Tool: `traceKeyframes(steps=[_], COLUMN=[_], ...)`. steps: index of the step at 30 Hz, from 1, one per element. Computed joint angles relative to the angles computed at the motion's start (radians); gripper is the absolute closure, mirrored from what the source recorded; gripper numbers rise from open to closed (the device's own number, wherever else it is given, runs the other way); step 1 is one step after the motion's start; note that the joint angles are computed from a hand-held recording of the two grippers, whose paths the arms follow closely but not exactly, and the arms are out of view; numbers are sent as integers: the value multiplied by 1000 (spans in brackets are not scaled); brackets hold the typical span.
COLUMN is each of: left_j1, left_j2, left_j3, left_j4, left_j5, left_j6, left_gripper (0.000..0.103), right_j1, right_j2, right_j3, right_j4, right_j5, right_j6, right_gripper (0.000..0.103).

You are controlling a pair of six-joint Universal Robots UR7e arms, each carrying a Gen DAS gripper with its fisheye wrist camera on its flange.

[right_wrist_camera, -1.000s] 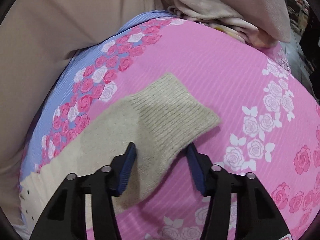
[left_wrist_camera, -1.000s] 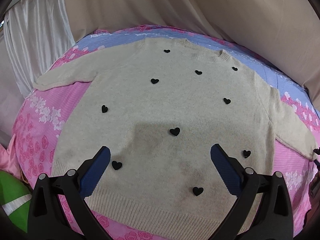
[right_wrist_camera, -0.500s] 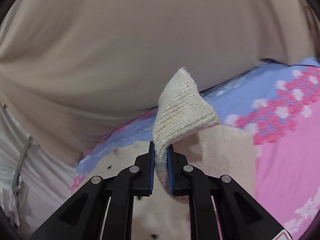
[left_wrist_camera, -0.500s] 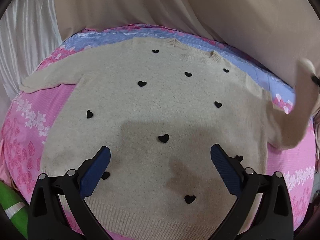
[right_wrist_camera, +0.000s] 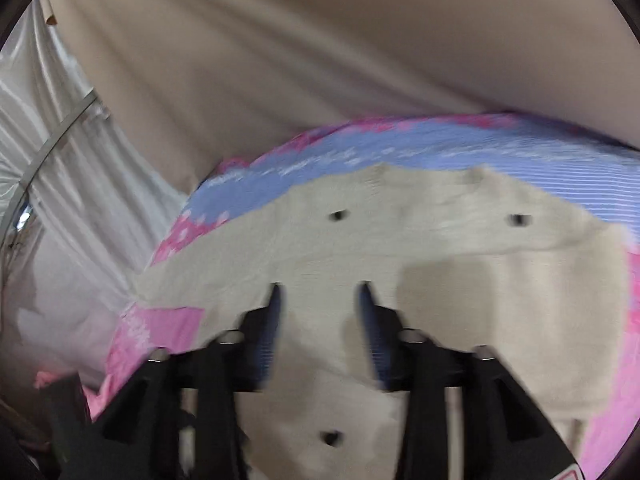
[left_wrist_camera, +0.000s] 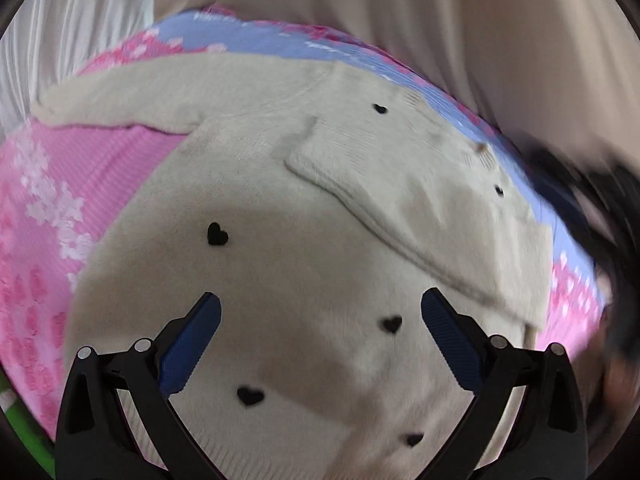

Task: Fold small clothes
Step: 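Fold the sleeve across the body with the right gripper while the left gripper grasps the other cuff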

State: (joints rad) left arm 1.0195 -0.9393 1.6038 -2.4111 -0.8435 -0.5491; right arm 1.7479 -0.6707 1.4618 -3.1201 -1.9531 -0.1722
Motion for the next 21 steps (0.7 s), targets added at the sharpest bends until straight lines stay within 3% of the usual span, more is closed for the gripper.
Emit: traceKeyframes(steps=[6,7,9,10,12,15,17,18,19,20,21], left_j1=[82,94,126,141,146,113,97,94,91,91,93], left_j2=[148,181,237,271,303,312,307,306,306,314,318], left_j3=[-200,-243,-334,-400,-456,-477,-488,-500,-511,-529,-537], left_j4=[-16,-20,2,58,65,-48,-85,-88,-92,-89,-86], left_j5=[-79,-93,-177,-224,-246,-230,-238,-243,-234,-216,-191], left_j6=[20,29,62,68,95,261,313,325,341,354,362], left_gripper=[7,16,58,89,92,93,93,93,93,93,93], right_j1=[-56,-68,-96,-104,-117,-126,-136,-141,-149,-153,-151], right_j2=[-165,-182,-209,-205,-178,-147,-124,-119,-113,-109,-100], right_j3=[272,297,346,354,356,341,314,298,279,262,242], right_j4=[-141,-143,-154,-157,-166,-169,-200,-202,-194,-177,-166], right_j5=[-312,-326,-343,-357,-364,-355,-330,-311,-291,-282,-293], right_j6=[39,55,80,80,75,79,72,79,84,90,95], right_gripper=[45,45,45,45,45,45,47,53,66,88,92])
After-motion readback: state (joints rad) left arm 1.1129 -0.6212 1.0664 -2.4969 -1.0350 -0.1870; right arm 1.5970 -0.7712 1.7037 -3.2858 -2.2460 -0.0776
